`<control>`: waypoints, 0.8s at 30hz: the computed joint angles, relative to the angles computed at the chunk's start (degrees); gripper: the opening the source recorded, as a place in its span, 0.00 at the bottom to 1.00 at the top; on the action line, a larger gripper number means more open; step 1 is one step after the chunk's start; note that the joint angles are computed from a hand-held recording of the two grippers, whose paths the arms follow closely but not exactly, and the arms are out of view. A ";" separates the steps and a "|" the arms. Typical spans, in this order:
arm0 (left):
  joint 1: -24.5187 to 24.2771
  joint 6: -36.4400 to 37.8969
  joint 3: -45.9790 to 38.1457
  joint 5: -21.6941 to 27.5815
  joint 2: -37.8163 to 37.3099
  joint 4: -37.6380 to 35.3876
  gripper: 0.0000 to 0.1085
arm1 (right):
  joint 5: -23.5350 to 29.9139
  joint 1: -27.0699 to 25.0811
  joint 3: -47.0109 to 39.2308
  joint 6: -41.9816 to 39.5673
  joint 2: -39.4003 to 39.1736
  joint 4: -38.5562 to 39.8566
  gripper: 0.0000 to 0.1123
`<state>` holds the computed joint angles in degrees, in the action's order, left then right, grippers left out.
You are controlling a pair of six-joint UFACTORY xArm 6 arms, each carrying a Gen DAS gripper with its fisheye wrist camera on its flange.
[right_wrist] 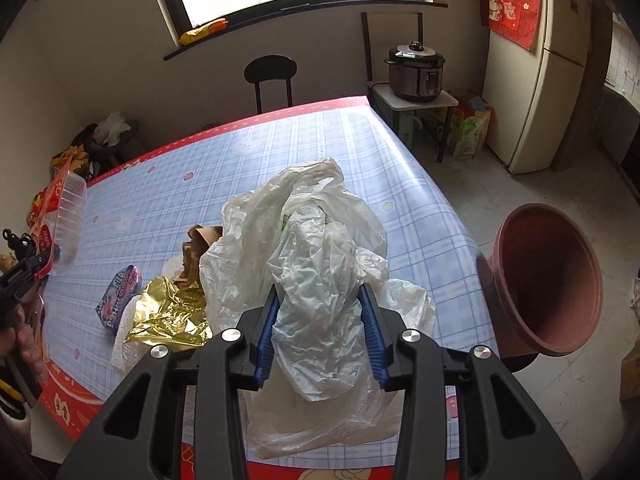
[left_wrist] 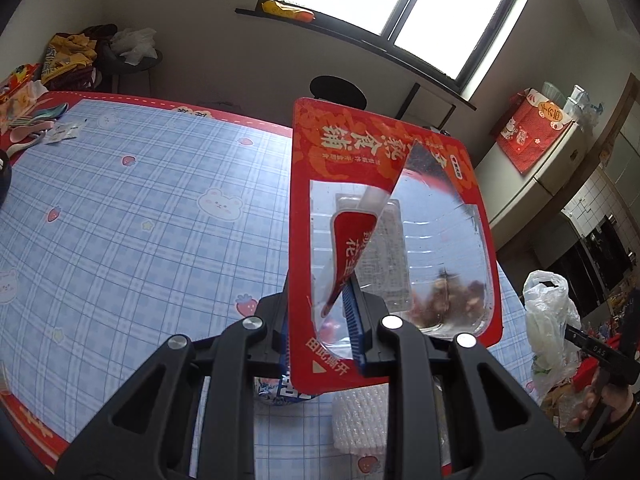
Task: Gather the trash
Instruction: 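Carry the white plastic bag over the brown bucket and release it with the right gripper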
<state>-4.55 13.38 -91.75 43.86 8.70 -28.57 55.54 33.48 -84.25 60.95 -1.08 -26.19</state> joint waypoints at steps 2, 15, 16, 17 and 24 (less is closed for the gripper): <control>-0.20 -0.38 0.69 -0.52 -1.45 1.06 0.24 | -0.17 -0.23 0.83 0.84 -1.90 -1.63 0.34; -9.31 -4.18 -3.45 0.18 -3.12 3.53 0.24 | -1.19 -6.84 12.29 2.31 -17.53 -7.61 0.34; -10.45 -4.63 -4.27 0.40 -2.67 4.03 0.24 | -1.32 -7.71 13.86 2.32 -18.99 -7.67 0.34; -11.64 -5.17 -5.04 0.57 -2.25 4.58 0.24 | -1.48 -8.87 15.47 2.02 -20.55 -7.59 0.34; -19.77 -9.99 -9.98 1.10 1.33 8.97 0.24 | -4.49 -20.33 26.85 -3.81 -29.69 -2.92 0.34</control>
